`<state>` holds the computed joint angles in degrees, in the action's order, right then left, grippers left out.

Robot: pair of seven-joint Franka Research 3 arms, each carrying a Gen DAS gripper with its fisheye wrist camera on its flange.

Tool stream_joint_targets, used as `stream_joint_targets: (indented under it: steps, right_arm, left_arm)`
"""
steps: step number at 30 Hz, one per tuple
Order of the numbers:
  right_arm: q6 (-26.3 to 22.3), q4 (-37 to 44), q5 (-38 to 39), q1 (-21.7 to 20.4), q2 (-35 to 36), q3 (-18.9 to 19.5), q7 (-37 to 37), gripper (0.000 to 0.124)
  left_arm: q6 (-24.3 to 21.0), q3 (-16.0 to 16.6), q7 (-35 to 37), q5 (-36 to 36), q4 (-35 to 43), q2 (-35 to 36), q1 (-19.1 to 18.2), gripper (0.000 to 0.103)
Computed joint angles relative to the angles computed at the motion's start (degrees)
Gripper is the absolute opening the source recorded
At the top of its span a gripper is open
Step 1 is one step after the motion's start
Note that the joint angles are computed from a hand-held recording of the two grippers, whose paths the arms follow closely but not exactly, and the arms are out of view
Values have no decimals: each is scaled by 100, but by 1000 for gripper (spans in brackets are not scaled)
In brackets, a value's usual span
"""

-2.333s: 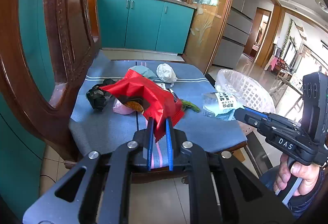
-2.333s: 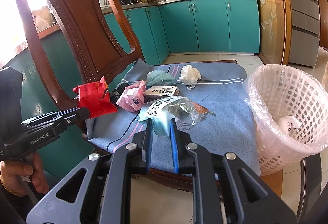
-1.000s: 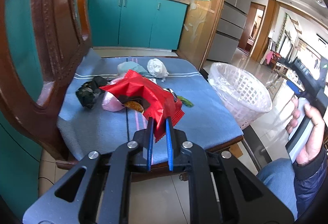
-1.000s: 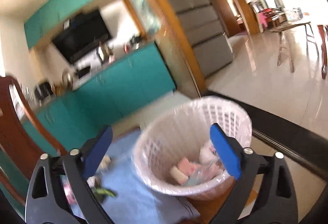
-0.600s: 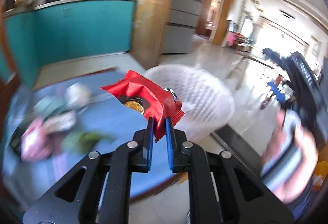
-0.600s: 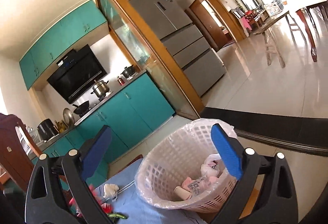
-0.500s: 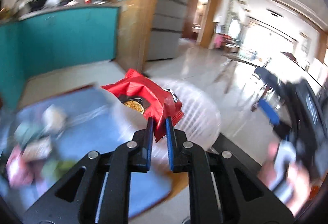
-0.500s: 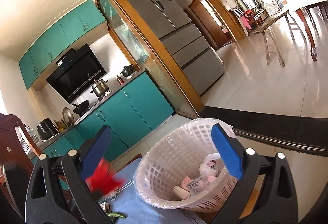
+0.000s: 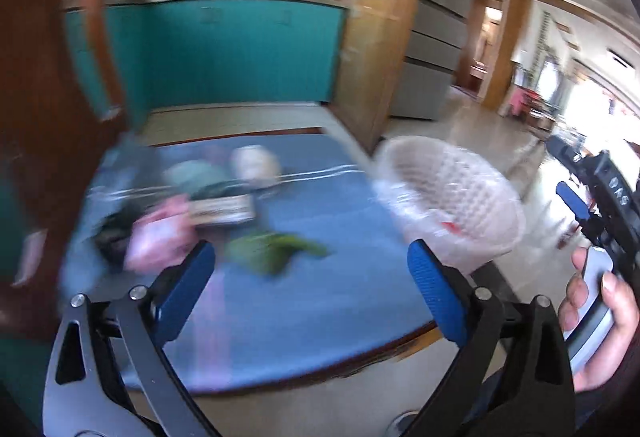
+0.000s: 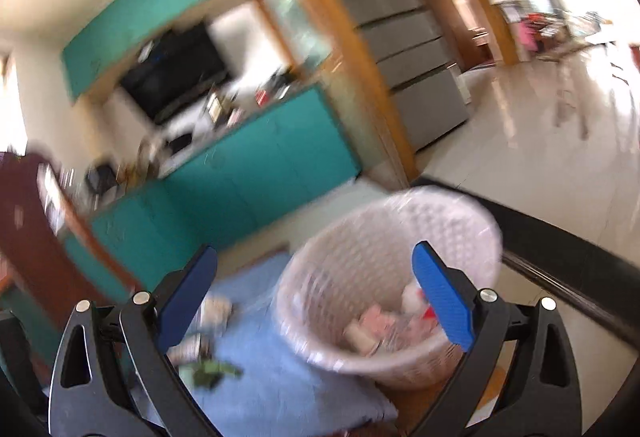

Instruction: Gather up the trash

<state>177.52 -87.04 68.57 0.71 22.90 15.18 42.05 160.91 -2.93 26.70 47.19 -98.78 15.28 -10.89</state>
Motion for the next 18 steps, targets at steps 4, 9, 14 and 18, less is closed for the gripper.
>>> stream_joint_targets:
  steps: [4, 9, 14, 18]
  right_arm:
    - [-1350, -147, -2031, 646, -48, -635, 920, 96]
    - [-1983, -485, -2021, 634, -325, -285, 17, 96]
    - [-2062, -658, -2218, 945, -430, -450, -191, 96]
    - [-2084, -612, -2208, 1004, -421, -530, -113, 96]
  left_arm:
    - [-292, 197, -1106, 1013, -849, -730, -19, 98]
    - [-234, -63, -1245, 887, -1297, -985, 401, 99]
    - [-52, -170, -1168, 692, -1372, -1011, 612, 99]
    - [-21, -219, -1212, 729, -1454, -1087, 651, 99]
